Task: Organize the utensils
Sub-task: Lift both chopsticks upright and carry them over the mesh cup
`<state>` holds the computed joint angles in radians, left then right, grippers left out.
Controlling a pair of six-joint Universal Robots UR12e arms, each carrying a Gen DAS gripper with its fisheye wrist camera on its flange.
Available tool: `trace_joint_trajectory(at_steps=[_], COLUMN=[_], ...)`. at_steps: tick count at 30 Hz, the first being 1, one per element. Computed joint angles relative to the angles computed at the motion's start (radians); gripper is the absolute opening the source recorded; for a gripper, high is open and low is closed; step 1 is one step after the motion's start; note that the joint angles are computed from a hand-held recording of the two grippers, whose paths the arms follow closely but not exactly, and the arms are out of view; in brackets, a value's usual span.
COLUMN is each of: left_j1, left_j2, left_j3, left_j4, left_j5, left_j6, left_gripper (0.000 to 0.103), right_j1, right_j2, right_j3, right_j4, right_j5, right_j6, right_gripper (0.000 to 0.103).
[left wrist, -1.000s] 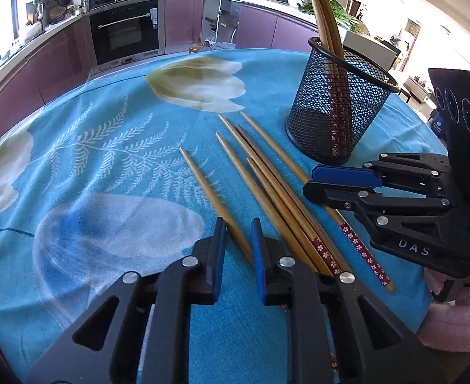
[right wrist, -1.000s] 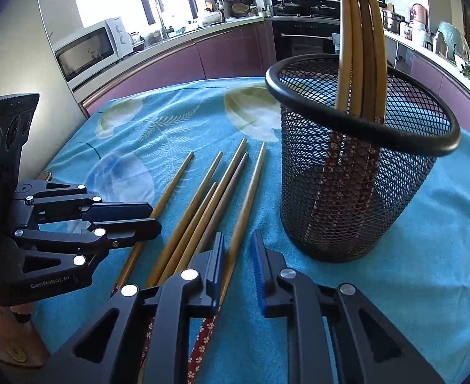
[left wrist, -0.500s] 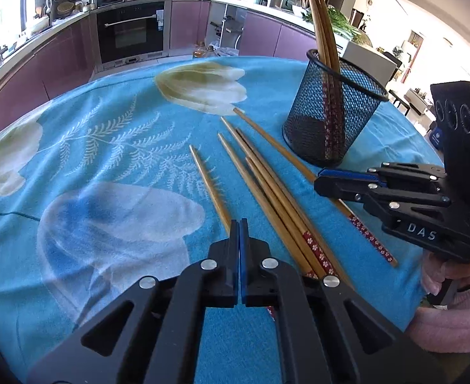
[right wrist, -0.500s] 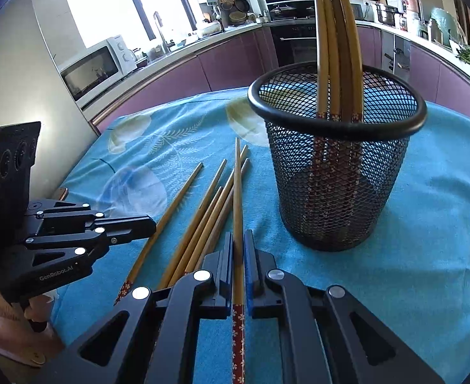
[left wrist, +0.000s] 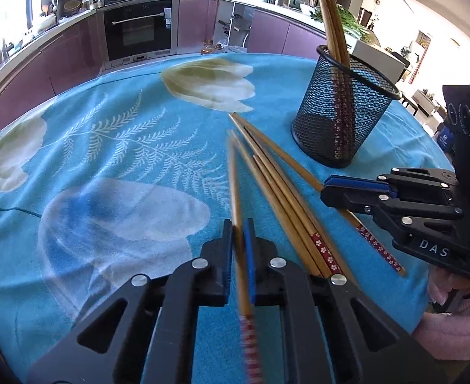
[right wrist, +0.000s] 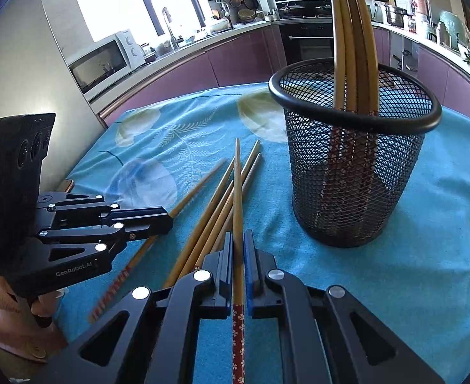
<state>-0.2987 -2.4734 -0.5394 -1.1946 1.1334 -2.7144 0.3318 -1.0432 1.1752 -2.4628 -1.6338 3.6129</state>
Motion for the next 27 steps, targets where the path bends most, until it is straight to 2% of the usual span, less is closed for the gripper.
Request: trace_joint_trajectory(at_steps=[4,7,12,19,23,27], left_j1=[0.005,0.002,-0.003,-0.007,-0.010,0.000], left_j2=[0.014,0.016,-0.003,-0.046,-0.043,-0.038], left_j3=[-0.019,-0.019,0.019,0.102,0.097,0.105], left_j4=[-0.008,-0.028,-0.091,-0.146,-0.120,-0.109], left_j5=[-0.046,-0.045,-0.038,-0.038,-0.020,-0.078], left_j6=[0.032,0.059,0.091,0.109,0.091,0.086], left_gripper=[0.008,0.008,0.009,0.012,0.007,0.007], right_j1=[0.001,0.000,0.002,0.001,0.002,0.002], right_j2=[0.000,0.002,0.010,0.026,0.019,-0.007], right_j3=[-0.001,-0.007,-0.024,-0.047,-0.039,-0.007], right_j4=[0.000,0.022,0.069,0.076,0.052,-0.013], right_j5=[0.003,0.010,0.007,0.002,-0.009,-0.027], right_j6=[-0.014,-0.021,-0.044,-0.053,-0.061,-0.058], right_gripper=[0.006,0.006,0.007,0.007,0.006,0.006])
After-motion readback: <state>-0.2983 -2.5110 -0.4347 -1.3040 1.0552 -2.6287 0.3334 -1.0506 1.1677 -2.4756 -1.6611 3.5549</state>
